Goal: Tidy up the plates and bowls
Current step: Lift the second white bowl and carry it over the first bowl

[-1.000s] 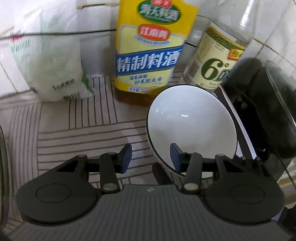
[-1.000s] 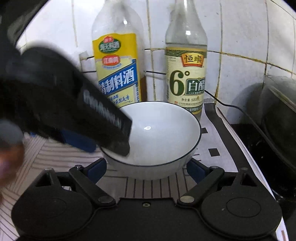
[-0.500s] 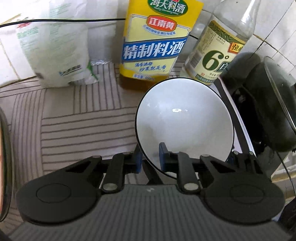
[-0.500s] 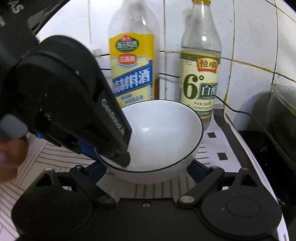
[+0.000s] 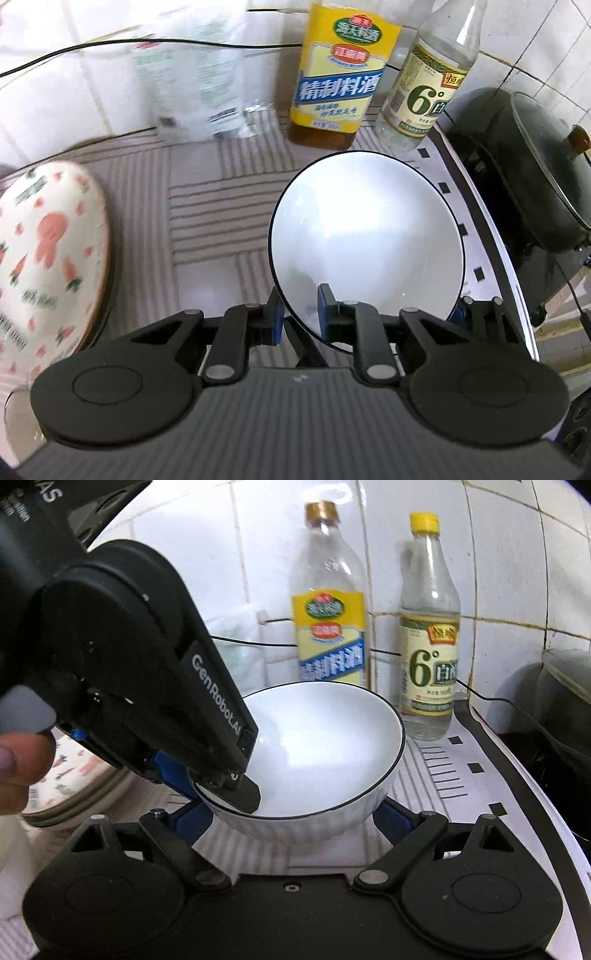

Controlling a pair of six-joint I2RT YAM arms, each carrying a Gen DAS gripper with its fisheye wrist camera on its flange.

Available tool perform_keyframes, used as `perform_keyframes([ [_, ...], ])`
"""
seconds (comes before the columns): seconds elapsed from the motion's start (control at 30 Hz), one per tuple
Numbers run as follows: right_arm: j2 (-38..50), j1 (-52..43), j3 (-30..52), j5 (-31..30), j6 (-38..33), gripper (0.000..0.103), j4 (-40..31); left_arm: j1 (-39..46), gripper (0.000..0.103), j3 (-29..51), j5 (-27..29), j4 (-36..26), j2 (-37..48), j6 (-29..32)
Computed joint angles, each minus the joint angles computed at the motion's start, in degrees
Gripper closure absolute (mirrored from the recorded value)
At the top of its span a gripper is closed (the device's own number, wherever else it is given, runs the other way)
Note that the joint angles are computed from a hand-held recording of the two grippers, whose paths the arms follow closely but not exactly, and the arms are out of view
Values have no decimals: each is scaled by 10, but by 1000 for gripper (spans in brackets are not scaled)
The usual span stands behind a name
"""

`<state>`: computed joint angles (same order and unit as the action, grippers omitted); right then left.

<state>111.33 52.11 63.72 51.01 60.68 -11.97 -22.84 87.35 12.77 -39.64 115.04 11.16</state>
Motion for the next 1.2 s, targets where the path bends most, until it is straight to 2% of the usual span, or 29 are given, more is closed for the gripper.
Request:
perform_keyframes([
  [0.33,25,81,141,27,68,7,-171,71,86,-56,24,-75,-110,67],
  [0.53,35,118,204,34,62,7,-211,134,86,-77,42,-121,-169,123],
  [0.9,102,158,342,23,35,7,-256,246,86,-80,61,-189,-204,213],
  [1.03,123,162,378,8,12,7,-250,288,86,-69,70,-202,-194,232],
  [1.2,138,157,388,-19,-41,7,-203,330,86,-42,84,-216,-158,240],
])
